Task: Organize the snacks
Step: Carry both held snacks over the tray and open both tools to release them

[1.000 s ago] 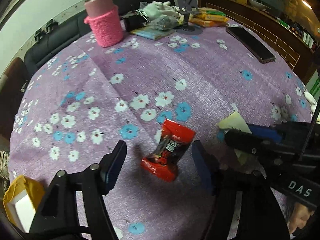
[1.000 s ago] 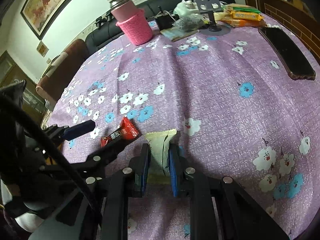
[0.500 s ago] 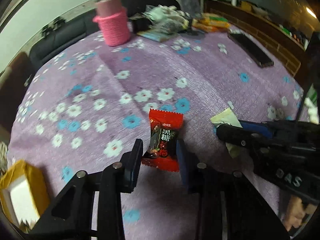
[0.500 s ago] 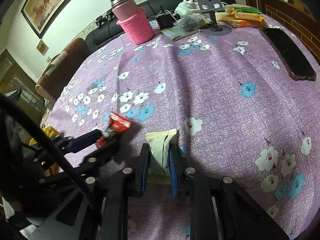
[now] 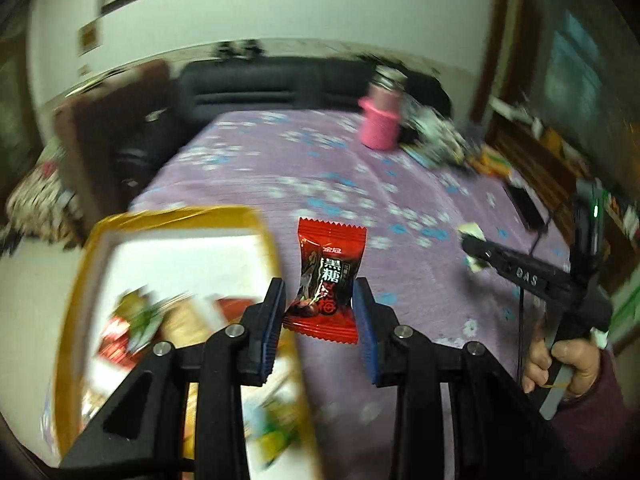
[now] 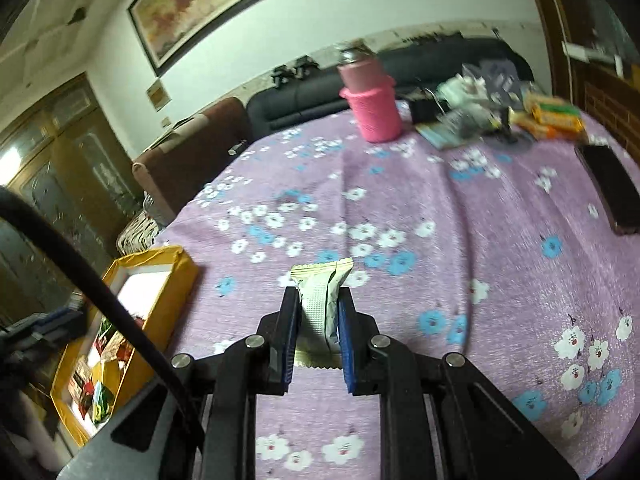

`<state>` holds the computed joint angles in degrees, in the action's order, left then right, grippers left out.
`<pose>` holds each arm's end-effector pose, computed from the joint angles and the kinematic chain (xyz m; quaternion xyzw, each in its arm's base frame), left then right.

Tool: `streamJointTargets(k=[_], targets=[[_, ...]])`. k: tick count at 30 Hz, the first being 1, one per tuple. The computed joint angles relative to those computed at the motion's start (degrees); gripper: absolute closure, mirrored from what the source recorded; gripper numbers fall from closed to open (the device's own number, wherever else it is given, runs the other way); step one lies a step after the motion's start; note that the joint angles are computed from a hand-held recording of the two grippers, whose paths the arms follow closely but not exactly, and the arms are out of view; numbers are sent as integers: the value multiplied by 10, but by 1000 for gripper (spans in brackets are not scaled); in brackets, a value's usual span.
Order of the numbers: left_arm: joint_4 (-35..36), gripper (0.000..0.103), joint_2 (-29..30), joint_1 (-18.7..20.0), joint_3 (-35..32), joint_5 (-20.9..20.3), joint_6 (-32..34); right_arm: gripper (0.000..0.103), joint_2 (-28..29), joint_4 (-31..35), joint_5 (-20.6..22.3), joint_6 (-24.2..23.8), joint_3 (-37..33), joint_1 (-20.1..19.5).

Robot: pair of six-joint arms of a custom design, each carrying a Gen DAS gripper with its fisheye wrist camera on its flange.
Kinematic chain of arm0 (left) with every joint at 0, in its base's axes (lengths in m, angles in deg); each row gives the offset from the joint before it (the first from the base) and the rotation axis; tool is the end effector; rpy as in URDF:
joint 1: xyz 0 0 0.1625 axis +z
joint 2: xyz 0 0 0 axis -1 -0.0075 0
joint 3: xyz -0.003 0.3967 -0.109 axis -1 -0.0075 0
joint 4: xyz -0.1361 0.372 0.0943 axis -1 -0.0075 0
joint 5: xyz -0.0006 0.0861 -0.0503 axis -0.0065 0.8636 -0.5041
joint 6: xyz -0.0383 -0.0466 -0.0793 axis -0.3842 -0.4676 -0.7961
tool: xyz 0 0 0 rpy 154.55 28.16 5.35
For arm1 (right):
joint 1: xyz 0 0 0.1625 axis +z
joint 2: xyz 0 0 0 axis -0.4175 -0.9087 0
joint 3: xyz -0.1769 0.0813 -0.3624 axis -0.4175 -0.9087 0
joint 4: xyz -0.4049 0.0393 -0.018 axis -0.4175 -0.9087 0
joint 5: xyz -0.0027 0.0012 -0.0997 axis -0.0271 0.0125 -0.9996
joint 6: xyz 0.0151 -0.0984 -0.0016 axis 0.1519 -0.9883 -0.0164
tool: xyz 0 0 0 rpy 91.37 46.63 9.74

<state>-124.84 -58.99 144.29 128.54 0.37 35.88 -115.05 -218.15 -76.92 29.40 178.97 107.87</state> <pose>-0.2320 -0.6267 0.0889 0.3917 0.8736 -0.2389 0.1625 0.0359 -0.5326 0.1922 -0.0310 -0.8308 0.4961 0.2504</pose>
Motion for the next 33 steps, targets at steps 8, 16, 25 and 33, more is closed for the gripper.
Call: streamJointTargets(k=[8,16,25,33], targets=[[-36,67,-67,65,41,-10,-44,86,41,14,-32,4,-4,71],[-43,67,-72,105,46,-31,-57,86,107,100,-74,-21,-75,148],[-23,67,-55,119,26,-40,-35,86,160,205,-99,4,-154,163],[-31,64,-39,120,12,-21,-43,86,191,262,-112,23,-211,164]])
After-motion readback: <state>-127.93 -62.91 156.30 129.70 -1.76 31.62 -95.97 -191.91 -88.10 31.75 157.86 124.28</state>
